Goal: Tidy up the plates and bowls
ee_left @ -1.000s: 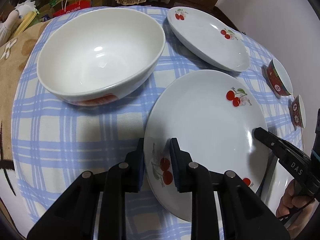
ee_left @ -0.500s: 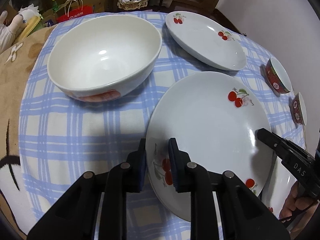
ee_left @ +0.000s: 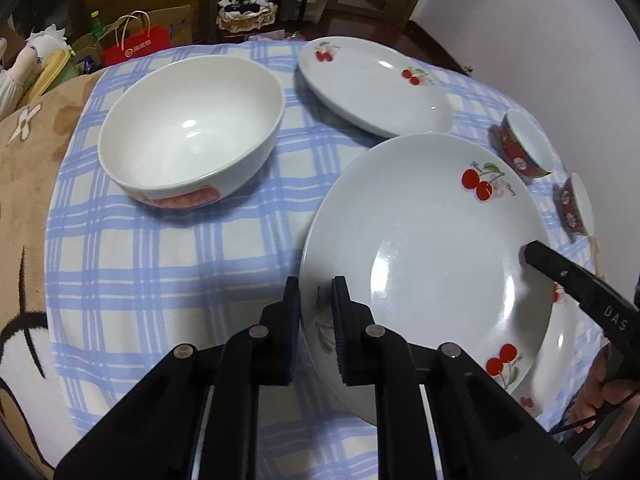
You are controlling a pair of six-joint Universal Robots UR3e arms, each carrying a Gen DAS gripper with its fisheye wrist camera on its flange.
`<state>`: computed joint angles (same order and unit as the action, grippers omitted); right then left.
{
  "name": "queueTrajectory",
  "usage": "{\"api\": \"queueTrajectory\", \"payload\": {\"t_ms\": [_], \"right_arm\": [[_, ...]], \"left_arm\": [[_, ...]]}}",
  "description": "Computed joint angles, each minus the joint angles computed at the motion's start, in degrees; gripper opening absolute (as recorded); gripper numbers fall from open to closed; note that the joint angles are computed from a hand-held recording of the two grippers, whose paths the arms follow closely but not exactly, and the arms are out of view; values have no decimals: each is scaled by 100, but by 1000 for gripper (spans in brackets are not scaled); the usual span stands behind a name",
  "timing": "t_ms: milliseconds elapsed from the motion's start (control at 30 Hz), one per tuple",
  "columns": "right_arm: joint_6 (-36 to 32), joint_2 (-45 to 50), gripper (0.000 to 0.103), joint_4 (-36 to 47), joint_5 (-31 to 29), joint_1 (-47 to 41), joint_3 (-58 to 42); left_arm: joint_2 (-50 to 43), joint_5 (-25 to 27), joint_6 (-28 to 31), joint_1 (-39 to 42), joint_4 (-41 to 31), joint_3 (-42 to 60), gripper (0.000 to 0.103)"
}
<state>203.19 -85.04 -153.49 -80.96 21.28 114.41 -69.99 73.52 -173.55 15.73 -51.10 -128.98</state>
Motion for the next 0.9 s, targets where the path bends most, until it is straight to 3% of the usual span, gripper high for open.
{"api": "queueTrajectory", "payload": {"t_ms": [367,700,800,900], "right_arm": [[65,-1373,7,785,-178,-214,634],[-370,-3198,7,2300,-305,-753,873],[-706,-3984,7,2927,-187,-1214,1035],[-1236,-5091,7,3969,443,-2274,1223]], "left_arm": [[443,-357,-36,-307,-670,233,12],[282,-221,-880,-1481,-799,954,12],[174,-334,-1168,-1773,-819,1152,12],[-54,-147,-1499,-2299,-608,1371,12]]}}
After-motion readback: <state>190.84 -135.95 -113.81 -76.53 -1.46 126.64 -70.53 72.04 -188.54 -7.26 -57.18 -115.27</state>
